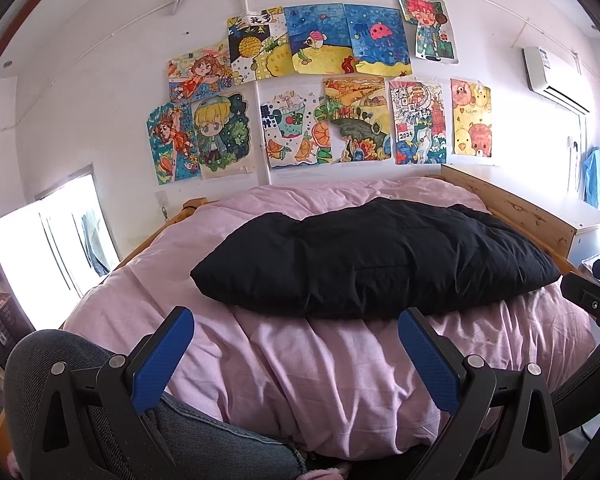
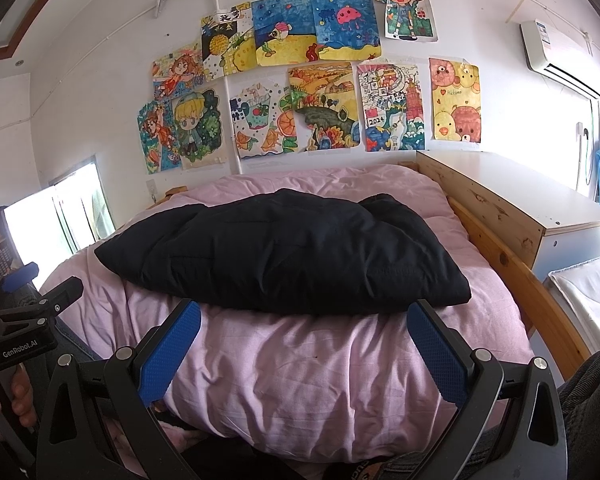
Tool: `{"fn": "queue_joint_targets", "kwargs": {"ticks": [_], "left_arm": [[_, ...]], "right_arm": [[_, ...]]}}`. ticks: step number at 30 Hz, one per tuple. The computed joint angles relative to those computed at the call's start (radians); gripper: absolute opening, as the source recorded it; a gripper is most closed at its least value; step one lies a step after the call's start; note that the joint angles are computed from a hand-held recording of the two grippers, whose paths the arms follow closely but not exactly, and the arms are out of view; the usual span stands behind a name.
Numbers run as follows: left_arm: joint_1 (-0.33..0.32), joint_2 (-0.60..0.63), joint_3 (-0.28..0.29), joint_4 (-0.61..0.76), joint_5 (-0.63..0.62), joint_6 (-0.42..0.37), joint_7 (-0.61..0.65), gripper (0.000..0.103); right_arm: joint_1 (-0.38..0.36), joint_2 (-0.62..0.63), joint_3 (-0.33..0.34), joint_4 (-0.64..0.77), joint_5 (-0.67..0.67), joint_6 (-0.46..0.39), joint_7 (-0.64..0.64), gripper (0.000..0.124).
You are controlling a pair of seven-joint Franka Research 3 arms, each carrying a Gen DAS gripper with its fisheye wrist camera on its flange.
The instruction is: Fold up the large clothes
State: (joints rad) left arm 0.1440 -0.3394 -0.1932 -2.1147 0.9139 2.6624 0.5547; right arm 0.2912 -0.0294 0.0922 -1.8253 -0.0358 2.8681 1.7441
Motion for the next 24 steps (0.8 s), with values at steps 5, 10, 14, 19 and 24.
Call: {"fn": "queue_joint_targets", "kwargs": {"ticks": [5,10,14,19,24], "left_arm": [[0.001,-0.001,0.002,0.000,0.002,0.001,0.001,0.103],[0.002,-0.002,0.002,-0.002,0.002,0.003,0.000,0.103],[0.002,-0.002,0.003,-0.003,0.002,0.004,0.001,0.103],[0.003,-0.003,0.003,-0.005,0.000,0.006,0.003,0.103],[0.005,-0.005,0.003,-0.008,-0.002,0.011,0.006,0.103]], "right_arm": [[0.000,-0.001,0.000,0.000,0.000,-0.001,0.001,0.102],[0.000,0.000,0.001,-0.001,-0.006,0.000,0.007,0.102],[0.000,0.000,0.000,0.000,-0.006,0.000,0.008,0.102],[0.001,0.001,0.001,-0.001,-0.007,0.002,0.009,0.102],[0.001,0.000,0.000,-0.001,-0.005,0.001,0.007,0.102]]}}
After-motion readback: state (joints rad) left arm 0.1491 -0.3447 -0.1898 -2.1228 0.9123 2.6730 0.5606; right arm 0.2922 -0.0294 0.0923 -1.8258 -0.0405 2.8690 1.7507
